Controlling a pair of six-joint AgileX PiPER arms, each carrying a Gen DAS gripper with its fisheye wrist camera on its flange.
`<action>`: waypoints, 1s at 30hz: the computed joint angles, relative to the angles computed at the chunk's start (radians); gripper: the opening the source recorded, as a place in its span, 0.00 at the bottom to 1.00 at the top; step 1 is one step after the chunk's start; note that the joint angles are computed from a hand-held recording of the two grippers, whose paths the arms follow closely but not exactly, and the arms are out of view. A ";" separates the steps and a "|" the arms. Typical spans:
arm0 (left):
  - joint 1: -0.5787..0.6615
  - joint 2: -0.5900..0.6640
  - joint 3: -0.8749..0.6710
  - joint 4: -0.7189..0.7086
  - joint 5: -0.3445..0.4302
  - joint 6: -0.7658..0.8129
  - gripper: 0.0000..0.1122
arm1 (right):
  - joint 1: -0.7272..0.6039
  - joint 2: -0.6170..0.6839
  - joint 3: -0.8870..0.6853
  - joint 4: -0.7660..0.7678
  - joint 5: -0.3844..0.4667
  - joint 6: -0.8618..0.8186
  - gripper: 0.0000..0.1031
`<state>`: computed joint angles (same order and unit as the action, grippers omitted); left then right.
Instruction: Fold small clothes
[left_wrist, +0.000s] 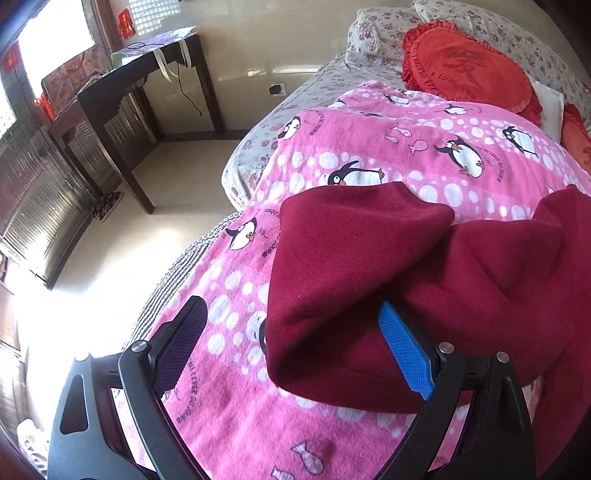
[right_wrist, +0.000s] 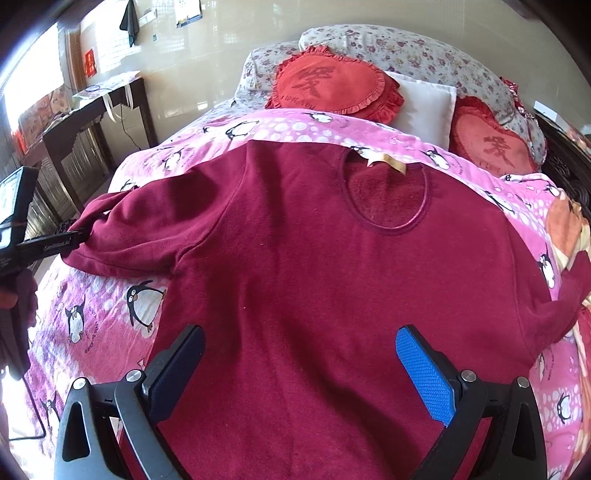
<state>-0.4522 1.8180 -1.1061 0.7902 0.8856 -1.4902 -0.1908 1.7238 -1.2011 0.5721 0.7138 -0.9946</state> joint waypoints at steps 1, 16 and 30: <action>0.012 0.007 -0.003 0.003 -0.013 0.007 0.84 | 0.006 0.003 -0.002 -0.005 0.001 0.007 0.99; 0.119 -0.045 0.032 -0.052 -0.245 0.058 0.10 | 0.085 0.034 -0.024 -0.040 0.005 0.074 0.99; -0.155 -0.205 -0.126 -0.036 -0.431 -0.007 0.09 | -0.055 0.093 -0.160 0.046 0.104 0.097 0.99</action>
<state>-0.6068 1.6135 -1.2321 0.7543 0.4544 -1.4973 -0.2460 1.8167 -1.3607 0.6177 0.8179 -0.8975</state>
